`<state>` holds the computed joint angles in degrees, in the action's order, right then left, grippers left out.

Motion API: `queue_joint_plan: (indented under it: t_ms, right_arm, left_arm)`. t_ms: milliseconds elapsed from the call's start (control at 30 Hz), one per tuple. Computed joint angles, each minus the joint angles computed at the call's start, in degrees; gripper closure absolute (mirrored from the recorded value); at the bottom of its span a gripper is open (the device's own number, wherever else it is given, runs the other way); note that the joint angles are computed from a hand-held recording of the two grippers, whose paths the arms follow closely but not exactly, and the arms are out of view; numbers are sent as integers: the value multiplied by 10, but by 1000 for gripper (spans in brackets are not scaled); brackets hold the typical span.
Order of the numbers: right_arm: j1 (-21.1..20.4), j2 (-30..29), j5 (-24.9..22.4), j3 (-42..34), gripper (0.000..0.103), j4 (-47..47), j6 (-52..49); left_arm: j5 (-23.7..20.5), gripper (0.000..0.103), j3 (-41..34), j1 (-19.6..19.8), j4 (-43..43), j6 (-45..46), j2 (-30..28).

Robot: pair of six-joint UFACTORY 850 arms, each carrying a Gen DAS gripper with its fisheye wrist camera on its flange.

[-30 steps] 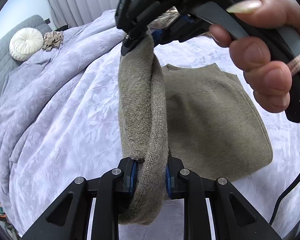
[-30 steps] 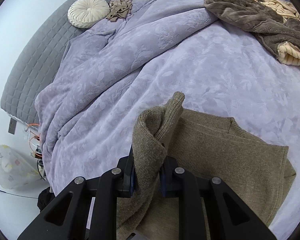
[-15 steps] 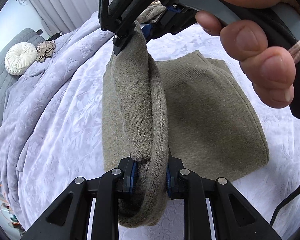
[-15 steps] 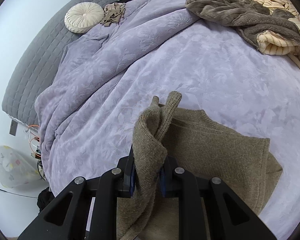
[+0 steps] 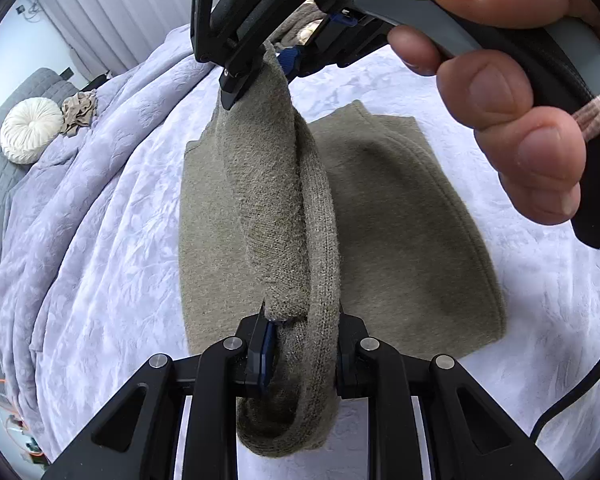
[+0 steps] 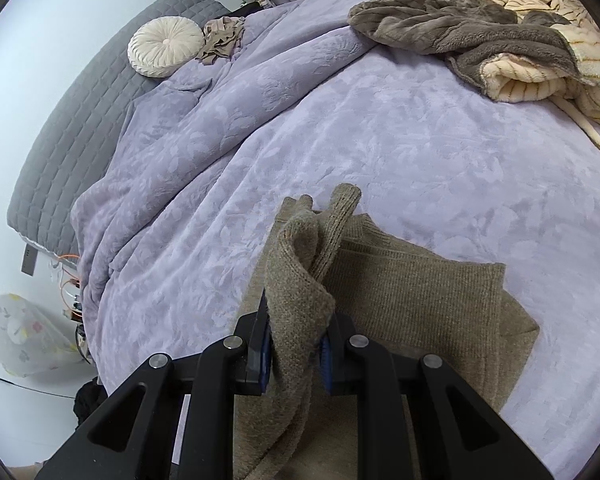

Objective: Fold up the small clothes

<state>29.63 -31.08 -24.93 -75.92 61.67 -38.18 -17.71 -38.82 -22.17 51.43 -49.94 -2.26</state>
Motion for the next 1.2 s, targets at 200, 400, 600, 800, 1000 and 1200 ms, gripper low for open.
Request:
queue_joint_plan:
  t_ms: [200,400,600,800,1000,1200]
  right_arm:
    - [-21,21,1,35,82,40,-55]
    - [-47,32,-3,69,82,95,-118]
    - [-68,33,-11,96,82,162,-181]
    - [-81,11,-13,103,82,180,-200]
    - [-94,-2,-17,111,82,216,-231]
    - [-95,-4,-16,113,82,217,-241]
  left_arm:
    - [-8,79,-9,-28,10,-14,-11]
    - [-18,79,-19,-54,33,-31,-32]
    - [-30,79,-31,-80,64,-57,-58]
    - [-54,79,-42,-102,106,-99,-94]
    - [-82,79,-46,-124,149,-142,-109]
    - [-92,79,-42,-133,161,-160,-111]
